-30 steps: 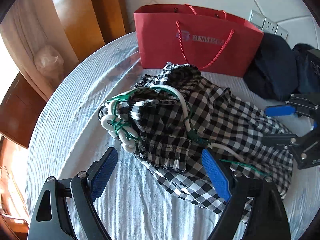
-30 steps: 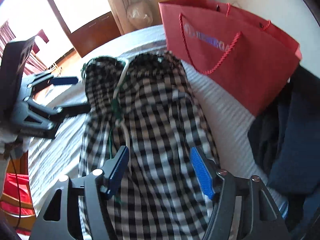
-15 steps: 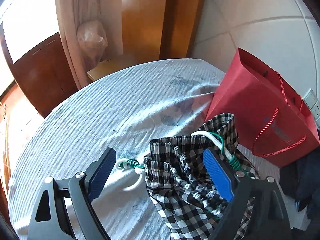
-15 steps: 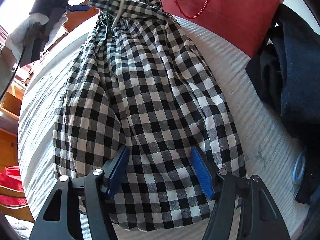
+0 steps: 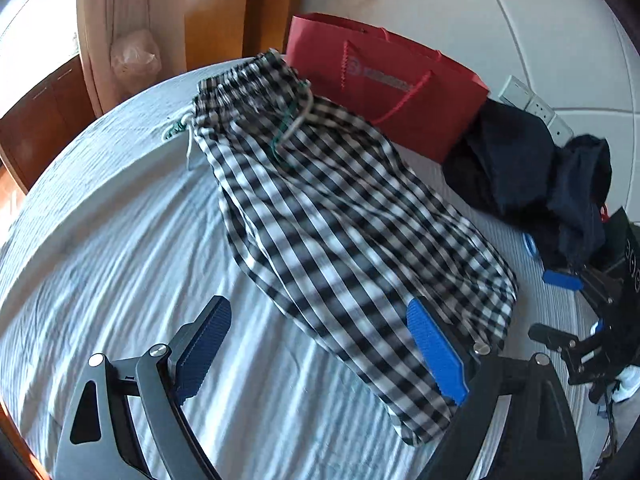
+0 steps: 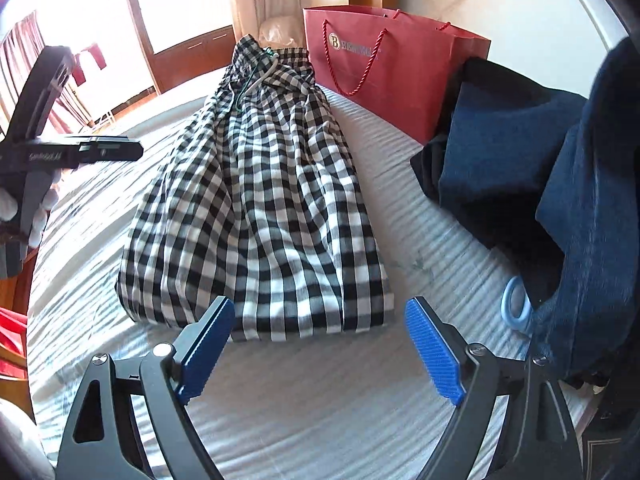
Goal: Fold clothes
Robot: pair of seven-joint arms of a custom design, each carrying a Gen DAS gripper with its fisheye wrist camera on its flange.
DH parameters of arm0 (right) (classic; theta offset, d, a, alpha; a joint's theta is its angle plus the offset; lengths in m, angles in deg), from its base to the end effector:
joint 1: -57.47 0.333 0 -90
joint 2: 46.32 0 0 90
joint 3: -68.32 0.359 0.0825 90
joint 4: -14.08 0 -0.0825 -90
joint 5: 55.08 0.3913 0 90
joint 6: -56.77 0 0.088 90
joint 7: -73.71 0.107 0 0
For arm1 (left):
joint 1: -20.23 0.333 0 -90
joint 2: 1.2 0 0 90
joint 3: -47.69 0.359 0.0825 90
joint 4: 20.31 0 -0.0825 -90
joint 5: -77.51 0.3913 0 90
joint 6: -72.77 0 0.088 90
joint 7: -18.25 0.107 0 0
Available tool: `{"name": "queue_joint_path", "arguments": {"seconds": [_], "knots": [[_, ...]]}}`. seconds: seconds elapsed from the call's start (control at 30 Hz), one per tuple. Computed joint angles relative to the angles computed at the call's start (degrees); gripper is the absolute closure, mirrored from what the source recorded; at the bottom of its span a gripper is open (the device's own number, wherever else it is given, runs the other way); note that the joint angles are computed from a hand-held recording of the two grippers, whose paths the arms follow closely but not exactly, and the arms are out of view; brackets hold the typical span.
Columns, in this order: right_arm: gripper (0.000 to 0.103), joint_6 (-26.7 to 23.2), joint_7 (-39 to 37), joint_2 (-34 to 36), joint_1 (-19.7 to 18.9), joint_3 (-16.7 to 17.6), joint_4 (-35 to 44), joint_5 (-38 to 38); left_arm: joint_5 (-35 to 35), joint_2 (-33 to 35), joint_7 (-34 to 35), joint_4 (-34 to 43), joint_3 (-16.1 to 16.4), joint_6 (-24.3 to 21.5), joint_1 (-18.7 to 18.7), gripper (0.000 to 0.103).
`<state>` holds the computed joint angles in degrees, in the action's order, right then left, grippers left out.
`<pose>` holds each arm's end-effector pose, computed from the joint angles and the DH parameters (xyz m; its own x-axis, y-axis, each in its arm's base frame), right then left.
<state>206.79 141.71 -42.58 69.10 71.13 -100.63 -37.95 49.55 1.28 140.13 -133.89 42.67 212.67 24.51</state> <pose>0.6019 0.1474 0.5260 0.4211 -0.9050 -0.0598 -0.7696 -0.3217 -0.5516 0.6095 -0.0078 0.5283 -0.2995 -0.9350 0.1901 -0.8500 0.1710 -0.4983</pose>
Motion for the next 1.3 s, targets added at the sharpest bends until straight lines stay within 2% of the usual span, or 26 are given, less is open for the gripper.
{"name": "queue_joint_path", "arguments": {"seconds": [0.07, 0.13, 0.27, 0.37, 0.43, 0.57, 0.67, 0.73, 0.77, 0.8, 0.83, 0.87, 0.9, 1.07, 1.2, 1.3], "knots": [[0.016, 0.6, -2.3, -0.2, -0.3, 0.0, -1.2, 1.0, -1.1, -3.8, 0.1, -5.6, -0.5, 0.6, -0.7, 0.005], [0.016, 1.3, -4.6, -0.2, -0.5, 0.0, -2.4, 2.1, -1.5, -6.8, -0.3, -10.3, -0.8, 2.5, -2.1, 0.005], [0.016, 2.8, -9.9, 0.7, -1.0, 0.2, -3.3, 4.1, 3.7, -9.5, -4.5, -17.0, -1.9, 9.9, -5.1, 0.005], [0.016, 5.2, -15.0, 1.3, -1.3, 0.7, -3.9, 6.6, 12.8, -8.1, -11.6, -18.9, -3.1, 16.5, -5.9, 0.005], [0.016, 6.4, -18.3, 2.3, -1.5, 1.2, -3.4, 8.5, 16.2, -7.0, -15.0, -19.1, -3.0, 18.0, -6.3, 0.005], [0.016, 7.6, -22.3, 4.7, -2.0, 2.4, -1.9, 11.2, 14.8, -5.8, -15.4, -19.6, -2.3, 20.7, -7.5, 0.0], [0.016, 8.2, -24.1, 6.2, -2.6, 3.2, -0.8, 14.0, 14.7, -5.5, -16.0, -20.0, -2.1, 22.7, -7.8, 0.0], [0.016, 8.9, -22.8, 6.5, -2.5, 3.2, -0.6, 14.4, 12.6, -5.5, -13.7, -20.0, -1.9, 23.0, -8.3, 0.005], [0.019, 9.4, -21.6, 6.6, -2.2, 3.1, -0.6, 13.8, 9.5, -6.0, -10.4, -19.8, -1.5, 22.2, -8.8, 0.017], [0.025, 9.7, -20.1, 6.5, -1.8, 2.9, -0.7, 12.6, 6.7, -6.4, -7.2, -19.6, -1.2, 21.3, -9.3, 0.046], [0.048, 8.9, -19.8, 6.3, -1.9, 3.2, -0.5, 12.6, 4.0, -6.8, -4.5, -19.2, -0.8, 20.1, -9.6, 0.064], [0.078, 6.7, -19.7, 6.0, -2.2, 3.5, 0.2, 13.4, 1.7, -7.0, -2.5, -18.5, -0.4, 18.2, -9.8, 0.084], [0.085, 4.8, -19.3, 5.7, -2.3, 3.7, 0.8, 14.0, 0.1, -7.2, -1.0, -17.8, -0.1, 16.5, -9.7, 0.09], [0.087, 3.1, -20.4, 0.5, -1.3, 3.7, -2.2, 19.9, -6.1, -12.0, 6.2, -18.5, 2.4, 11.6, -8.8, 0.093], [0.087, -1.3, -20.6, -7.4, 0.4, 1.7, -8.0, 26.1, -8.9, -18.6, 11.1, -21.2, 5.3, 4.0, -8.2, 0.093], [0.087, -4.5, -16.4, -14.8, 2.4, 0.2, -14.4, 25.2, -8.0, -24.6, 12.5, -24.7, 7.1, -3.4, -7.7, 0.093]]}}
